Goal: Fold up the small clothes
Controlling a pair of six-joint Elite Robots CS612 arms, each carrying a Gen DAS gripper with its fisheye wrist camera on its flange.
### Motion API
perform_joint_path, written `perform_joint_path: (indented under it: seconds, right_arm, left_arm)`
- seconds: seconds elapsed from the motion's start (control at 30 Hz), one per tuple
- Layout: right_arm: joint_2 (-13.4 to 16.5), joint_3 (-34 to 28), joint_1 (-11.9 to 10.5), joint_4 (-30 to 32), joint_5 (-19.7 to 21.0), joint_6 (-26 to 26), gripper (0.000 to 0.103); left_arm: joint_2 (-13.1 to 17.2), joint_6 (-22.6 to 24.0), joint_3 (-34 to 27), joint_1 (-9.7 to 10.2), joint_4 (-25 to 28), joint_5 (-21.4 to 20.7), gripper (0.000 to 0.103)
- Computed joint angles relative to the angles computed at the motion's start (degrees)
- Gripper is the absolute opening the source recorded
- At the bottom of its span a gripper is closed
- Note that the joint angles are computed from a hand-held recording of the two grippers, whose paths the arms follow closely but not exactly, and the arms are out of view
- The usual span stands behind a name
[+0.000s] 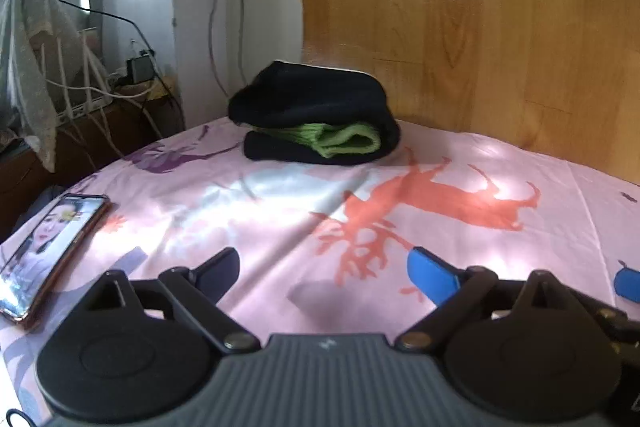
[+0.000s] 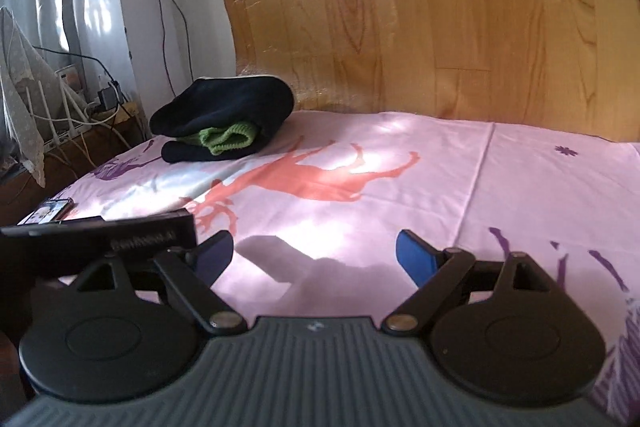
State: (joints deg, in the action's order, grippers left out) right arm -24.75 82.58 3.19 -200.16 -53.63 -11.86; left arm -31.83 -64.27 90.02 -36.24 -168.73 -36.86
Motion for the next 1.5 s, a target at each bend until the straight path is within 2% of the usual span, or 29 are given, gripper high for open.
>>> perform_joint_path:
  seconds: [0.3,0.4,0.63,0.9,1.1,1.33,1.5]
  right_arm:
    - [-0.28,0.93,-0.96,-0.54,-0.14,3.20,0.091]
    - [-0.63,1.01,-0.62,1.32,-1.30,1.88,0.091]
    - [-0.78,0.91,-0.71,3.03,-1.18,1.30,0.091]
    - [-0.91,0.96,-0.67,3.51,-1.79,1.06,0.091]
    - [-0.89,0.91,-0.71,3.34,-1.78,0.94,0.092]
    - [-0.77,0.92,-0.77,2.55,-1.35,0.68,0.092]
    - [-0.72,0.97,-0.84,2.17,-0.85,0.56,0.092]
  left_arm:
    - [-0.32,-1.97,-0.23,0.60,2.31,-2.67,0.097]
    - [-0.47,-2.42,-0.26,0.84,2.93,-3.80,0.097]
    - [-0.59,-2.25,-0.87,1.47,4.63,-6.88,0.097]
    - [-0.55,-2.03,-0.75,1.41,4.02,-6.96,0.098]
    - [-0.40,-2.22,-0.39,0.85,2.88,-4.30,0.100]
    - [0.19,-1.48,0.49,-0.41,-1.36,2.05,0.103]
    - [0.24,-1.61,0.72,-0.76,-1.62,4.20,0.103]
